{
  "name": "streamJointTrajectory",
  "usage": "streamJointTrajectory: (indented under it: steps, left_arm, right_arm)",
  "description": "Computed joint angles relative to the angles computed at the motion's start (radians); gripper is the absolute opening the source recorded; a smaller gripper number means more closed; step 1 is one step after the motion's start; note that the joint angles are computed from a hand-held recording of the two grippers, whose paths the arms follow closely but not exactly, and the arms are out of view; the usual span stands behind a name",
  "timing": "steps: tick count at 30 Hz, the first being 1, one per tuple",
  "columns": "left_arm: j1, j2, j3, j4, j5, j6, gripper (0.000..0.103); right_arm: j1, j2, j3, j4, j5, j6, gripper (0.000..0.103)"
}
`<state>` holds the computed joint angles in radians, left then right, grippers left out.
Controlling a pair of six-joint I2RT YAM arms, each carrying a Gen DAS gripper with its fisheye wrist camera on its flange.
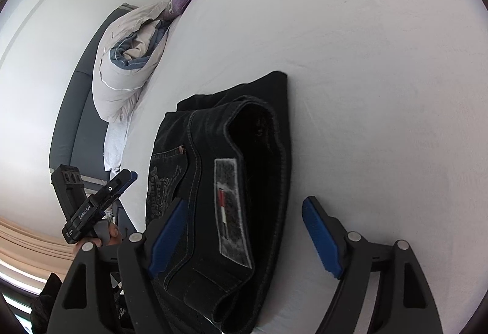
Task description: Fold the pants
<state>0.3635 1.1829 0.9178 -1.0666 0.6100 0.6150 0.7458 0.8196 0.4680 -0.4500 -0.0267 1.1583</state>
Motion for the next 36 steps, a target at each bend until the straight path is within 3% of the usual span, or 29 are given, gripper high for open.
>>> streamJointTrajectory:
  steps: [5, 8, 10, 13, 15, 16, 19, 28, 36]
  left_arm:
    - [-0.075, 0.044, 0.002, -0.015, -0.043, 0.024, 0.088]
    - [-0.13, 0.059, -0.026, 0.016, -0.109, 0.009, 0.087]
    - [-0.164, 0.071, -0.047, 0.027, -0.151, 0.012, 0.085]
    - [-0.204, 0.075, -0.073, 0.057, -0.172, -0.006, 0.077]
    - [-0.208, 0.093, -0.064, 0.051, -0.145, -0.023, 0.059]
    - [-0.22, 0.092, -0.065, 0.054, -0.136, -0.041, 0.046]
    - [-0.32, 0.023, -0.104, 0.106, -0.219, -0.122, 0.039]
    - [-0.392, -0.081, -0.116, 0.097, -0.269, -0.231, 0.021]
    - [-0.415, -0.118, -0.013, 0.048, -0.238, -0.299, 0.018]
  right_arm:
    - [0.005, 0.122, 0.055, 0.023, -0.003, -0.032, 0.077]
    - [-0.004, 0.139, 0.052, 0.043, -0.009, -0.023, 0.071]
    - [-0.019, 0.142, 0.045, 0.05, -0.021, -0.024, 0.06]
    - [-0.041, 0.15, 0.041, 0.046, -0.037, -0.034, 0.046]
    - [-0.05, 0.152, 0.039, 0.05, -0.049, -0.039, 0.041]
    - [-0.048, 0.159, 0.046, 0.046, -0.046, -0.047, 0.038]
    - [-0.015, 0.192, 0.092, 0.006, 0.001, -0.079, 0.029]
    - [0.113, 0.214, 0.213, -0.113, 0.183, -0.137, 0.019]
    - [0.126, 0.175, 0.347, -0.221, 0.267, -0.223, 0.017]
